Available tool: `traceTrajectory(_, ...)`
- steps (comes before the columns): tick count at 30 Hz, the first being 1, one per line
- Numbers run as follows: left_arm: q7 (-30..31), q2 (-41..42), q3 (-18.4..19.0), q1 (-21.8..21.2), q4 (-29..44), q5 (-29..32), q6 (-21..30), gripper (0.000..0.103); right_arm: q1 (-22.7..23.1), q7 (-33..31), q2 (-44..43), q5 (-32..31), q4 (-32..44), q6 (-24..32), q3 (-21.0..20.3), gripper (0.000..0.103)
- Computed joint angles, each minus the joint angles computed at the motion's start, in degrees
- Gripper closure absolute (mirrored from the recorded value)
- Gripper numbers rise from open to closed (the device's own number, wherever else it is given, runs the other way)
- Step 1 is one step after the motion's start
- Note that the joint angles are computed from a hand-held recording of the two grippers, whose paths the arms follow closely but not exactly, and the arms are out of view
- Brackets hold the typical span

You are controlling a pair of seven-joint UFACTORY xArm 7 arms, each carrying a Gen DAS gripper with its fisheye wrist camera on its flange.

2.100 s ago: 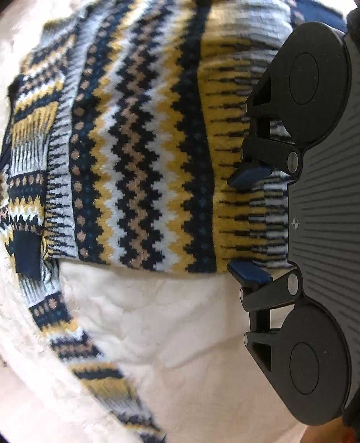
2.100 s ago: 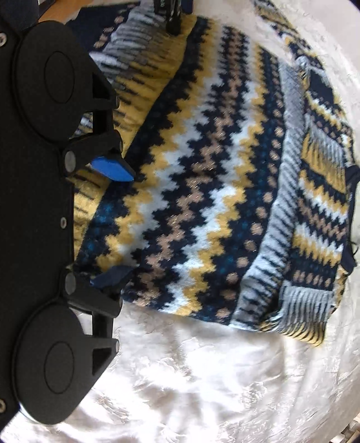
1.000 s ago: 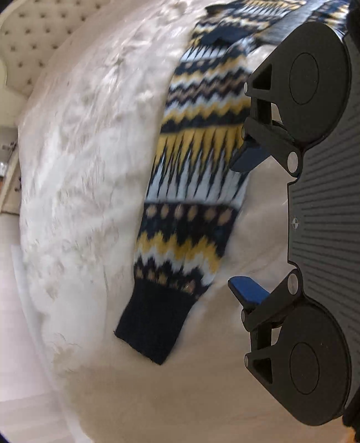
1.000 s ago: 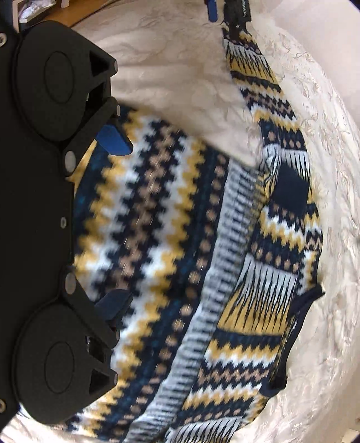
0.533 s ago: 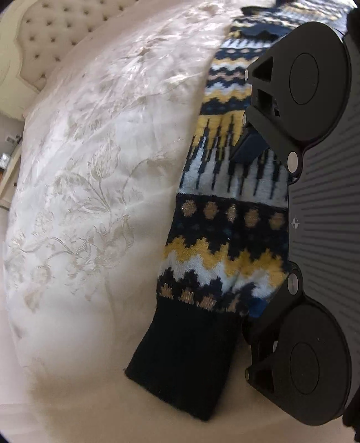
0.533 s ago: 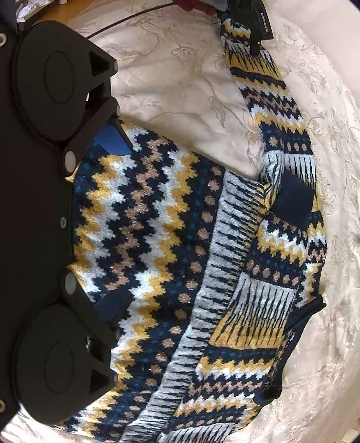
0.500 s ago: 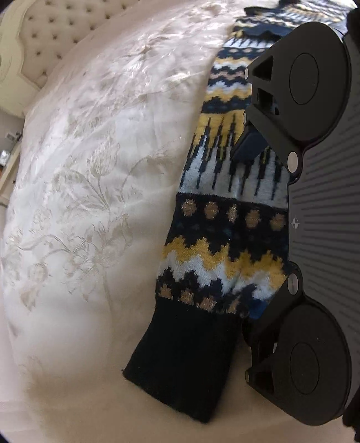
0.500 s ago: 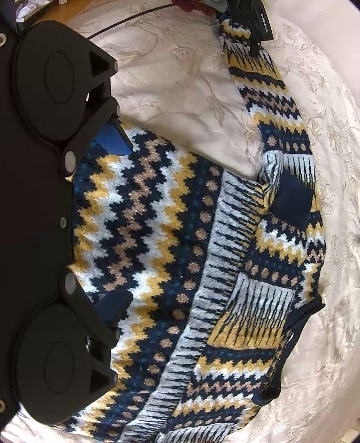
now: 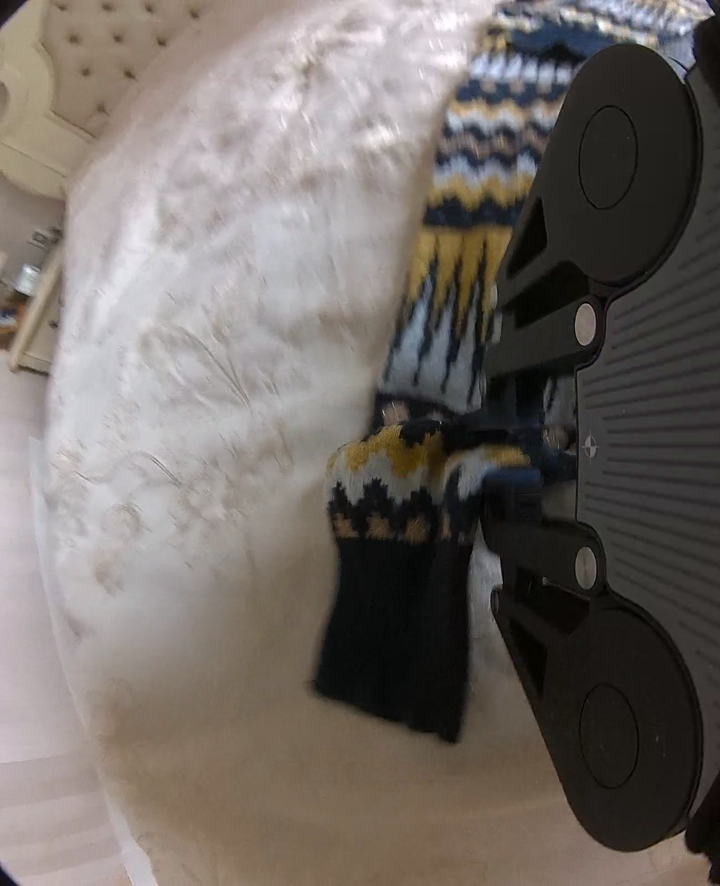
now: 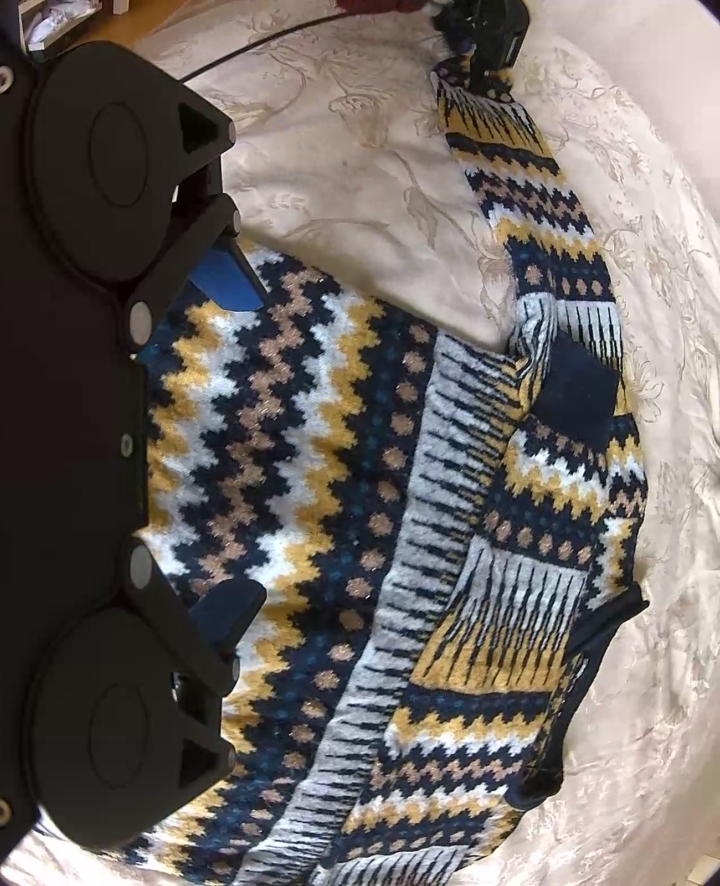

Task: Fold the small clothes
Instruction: 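Fold the held sleeve across the sweater body and open the left gripper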

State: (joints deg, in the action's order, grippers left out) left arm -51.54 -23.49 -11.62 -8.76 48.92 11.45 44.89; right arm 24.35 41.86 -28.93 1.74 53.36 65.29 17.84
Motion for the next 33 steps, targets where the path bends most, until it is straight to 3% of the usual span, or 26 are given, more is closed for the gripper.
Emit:
traceTrajectory(10, -1.44, 3.12, -9.79, -3.78, 15.12, 11.32, 3.15, 0.092, 0.07, -3.09, -10.73, 3.19, -8.02, -0.65, -2.99, 0.001)
traceTrajectory(18, -4.69, 19.58, -16.60, -13.07, 32.80, 21.70, 3.15, 0.092, -3.42, -7.02, -25.69, 3.94, -14.74, 3.66, -6.95, 0.001)
traceTrajectory(23, -5.33, 33.85, -18.31, -22.31, 45.79, 28.13, 6.01, 0.092, -7.45, -10.93, -34.37, 3.14, -17.44, 8.28, -10.06, 0.001)
traceTrajectory(30, 4.39, 50.13, -17.04, -34.01, 60.30, 28.02, 11.41, 0.090, -13.47, -16.44, -42.08, 2.79, -19.59, 14.16, -14.27, 0.001)
traceTrajectory(31, 6.92, 51.61, -17.39, -34.02, 60.99, 25.84, 11.15, 0.086, -14.26, -17.23, -42.95, 2.77, -19.81, 14.90, -14.88, 0.001)
traceTrajectory(33, 12.39, 54.09, -19.35, -32.61, 61.97, 18.58, 11.30, 0.070, -15.65, -18.36, -43.87, 3.13, -20.11, 15.71, -15.47, 0.001)
